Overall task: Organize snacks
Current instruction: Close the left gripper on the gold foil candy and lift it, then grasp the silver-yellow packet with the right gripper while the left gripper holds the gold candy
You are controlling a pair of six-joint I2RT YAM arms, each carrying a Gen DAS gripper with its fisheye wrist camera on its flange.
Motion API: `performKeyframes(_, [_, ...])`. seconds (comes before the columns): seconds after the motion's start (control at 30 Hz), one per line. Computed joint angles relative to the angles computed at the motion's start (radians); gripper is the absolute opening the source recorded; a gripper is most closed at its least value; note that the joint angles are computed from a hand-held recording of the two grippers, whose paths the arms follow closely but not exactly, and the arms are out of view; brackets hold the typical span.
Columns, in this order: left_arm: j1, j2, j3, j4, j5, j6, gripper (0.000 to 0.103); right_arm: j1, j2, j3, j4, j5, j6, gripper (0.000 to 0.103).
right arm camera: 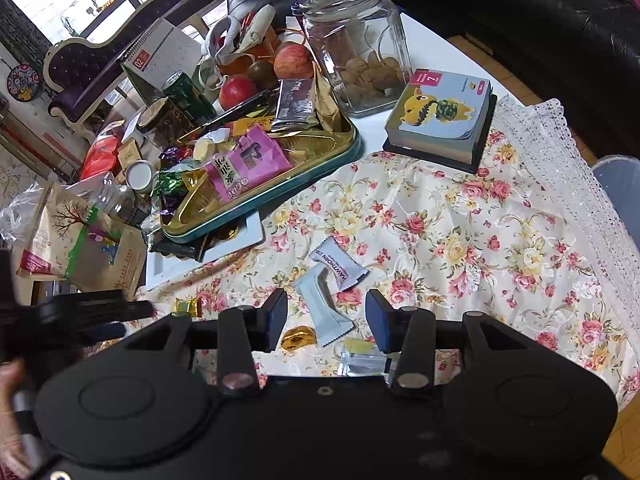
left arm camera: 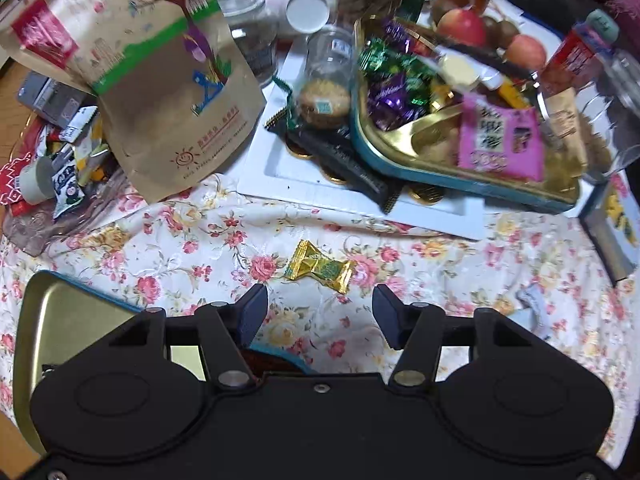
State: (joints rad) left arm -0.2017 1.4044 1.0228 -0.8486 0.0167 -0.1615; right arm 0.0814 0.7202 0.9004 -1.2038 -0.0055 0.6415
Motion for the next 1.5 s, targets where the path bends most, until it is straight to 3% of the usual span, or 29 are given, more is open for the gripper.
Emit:
performKeyframes(0.27, [-0.028, 0.089, -0.037, 0.153, -0.03, 0.0, 0.057, 0.046, 0.022, 0.019, 0.007, -0.012, 0.036, 0.047])
performKeyframes(0.77, [-0.02, 0.235, -0.03, 0.229, -0.071, -0.059, 0.057, 0.055, 0.024, 0.035, 0.007, -0.017, 0.047, 0.047])
performKeyframes(1.0, [-0.077, 0.222, -0.051, 0.245, -0.06, -0.035, 0.034, 0.067, 0.037, 0.034, 0.01, -0.012, 0.05, 0.047])
performKeyframes(1.1, [-0.12, 0.206, -0.063, 0.231, -0.048, -0.04, 0.024, 0.077, 0.039, 0.035, 0.006, -0.004, 0.048, 0.047])
performKeyframes(1.5, [-0.221, 0.081, -0.088, 0.093, 0.069, -0.131, 0.023, 0.021, 0.03, 0.039, -0.01, -0.036, 0.022, 0.047])
